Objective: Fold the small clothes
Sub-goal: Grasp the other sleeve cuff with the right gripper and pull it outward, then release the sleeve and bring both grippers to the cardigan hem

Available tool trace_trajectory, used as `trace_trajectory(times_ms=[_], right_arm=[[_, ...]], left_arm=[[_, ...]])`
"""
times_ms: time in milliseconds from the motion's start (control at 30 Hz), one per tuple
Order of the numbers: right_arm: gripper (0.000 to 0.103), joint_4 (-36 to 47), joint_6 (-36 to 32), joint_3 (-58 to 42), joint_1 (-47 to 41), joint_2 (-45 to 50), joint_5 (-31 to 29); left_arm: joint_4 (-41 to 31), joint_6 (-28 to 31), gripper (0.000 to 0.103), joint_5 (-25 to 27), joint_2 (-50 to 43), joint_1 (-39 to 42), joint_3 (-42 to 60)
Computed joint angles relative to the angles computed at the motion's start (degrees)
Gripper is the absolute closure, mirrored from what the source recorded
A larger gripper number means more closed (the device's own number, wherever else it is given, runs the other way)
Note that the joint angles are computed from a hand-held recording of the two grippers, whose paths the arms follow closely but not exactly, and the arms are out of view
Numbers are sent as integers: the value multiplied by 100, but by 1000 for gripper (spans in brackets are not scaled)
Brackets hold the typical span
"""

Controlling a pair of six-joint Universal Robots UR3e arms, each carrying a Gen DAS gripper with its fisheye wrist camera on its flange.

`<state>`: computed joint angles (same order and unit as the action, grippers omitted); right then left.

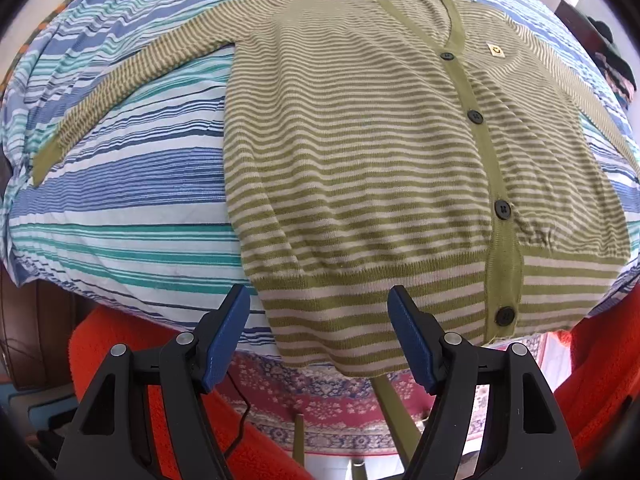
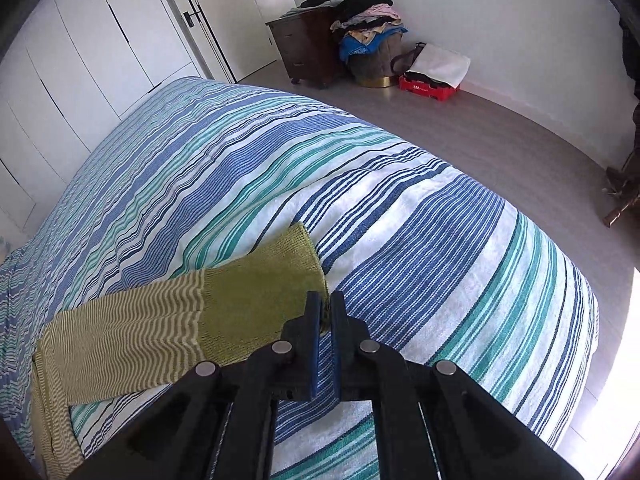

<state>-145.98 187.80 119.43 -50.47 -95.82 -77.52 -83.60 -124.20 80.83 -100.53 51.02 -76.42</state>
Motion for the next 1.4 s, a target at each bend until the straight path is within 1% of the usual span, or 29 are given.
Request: trace_trajectory(times_ms=[100,200,233,267,300,333,400,467,500,567,600,633,667,700,733,767,833,867,900,933,967,1000,1033,1100,1200,1233,1300,1367,1400], right_arm=[[99,23,83,176,11,-111,-54],[97,319,43,65,159,-235,-269],[88,507,15,-29,228,-284,-405],[80,706,-67,-70,226,-425,-408],[62,891,-158,-67,201,-655,-372],[53,1049,-233,-73,244,-926,-443],[53,1417,-455,-204,523,-1463,-668],[53,1949,-724,-473,991,-1915,-665],[53,2330,-832,-659,1281,-2084,-459],[53,3264,-893,-1071,1930,-2166,343],[53,3513,-776,-1158,2327,-2121,756],[53,3599,-693,-1102,2692,-2060,1305],[53,3495,-601,-969,3085,-1903,1812],[54,3177,-419,-810,3590,-1643,2085],[54,2759,-278,-703,4060,-1299,2198],[54,2446,-251,-680,4489,-878,2234],[53,1770,63,-818,5262,-68,1747],[52,1202,168,-685,5418,184,1910],[51,789,86,-578,5430,438,2470],[51,671,-83,-622,5420,701,3073],[51,790,-340,-726,5395,878,3599],[51,1051,-621,-863,5410,921,3858],[51,1508,-1036,-1048,5421,882,3921],[51,2655,-1882,-1465,5437,743,3816],[51,4221,-2927,-2052,5437,642,3451],[51,4545,-3172,-2207,5481,654,3306],[51,4813,-3320,-2495,5689,745,2778],[51,4757,-2931,-2773,5936,949,1902],[51,4732,-2763,-2754,5951,1013,1692]], left_arm=[[-16,-73,30,-34,-59,86,96],[-305,-104,30,-312,-200,309,485],[-434,-97,30,-432,-243,399,629],[-523,-83,30,-554,-301,474,751],[-597,-26,29,-673,-308,556,818],[-619,56,29,-773,-292,633,831],[-630,238,29,-939,-209,693,735],[-688,414,29,-1030,-153,623,649],[-681,482,29,-1077,-96,559,564],[-817,686,29,-1252,-68,458,499],[-942,723,29,-1287,-129,398,555],[-1030,688,29,-1288,-208,352,593],[-1185,676,29,-1301,-307,338,659],[-1382,714,29,-1318,-427,348,734],[-1477,749,29,-1287,-522,349,737],[-1374,806,29,-1211,-467,372,508],[-854,963,29,-973,-275,424,-141],[-585,1060,29,-854,-112,474,-518],[-421,1135,29,-786,-32,534,-731],[-407,1204,29,-774,1,609,-811],[-506,1258,29,-794,-11,683,-781],[-606,1290,29,-824,-31,750,-722],[-657,1291,29,-852,-58,793,-670],[-655,1227,29,-877,-152,810,-591],[-644,1131,29,-867,-325,765,-468],[-584,1143,28,-849,-309,751,-514],[-447,1231,27,-818,-194,740,-669],[-254,1337,26,-783,-70,736,-876],[-162,1378,26,-784,39,734,-1022]])
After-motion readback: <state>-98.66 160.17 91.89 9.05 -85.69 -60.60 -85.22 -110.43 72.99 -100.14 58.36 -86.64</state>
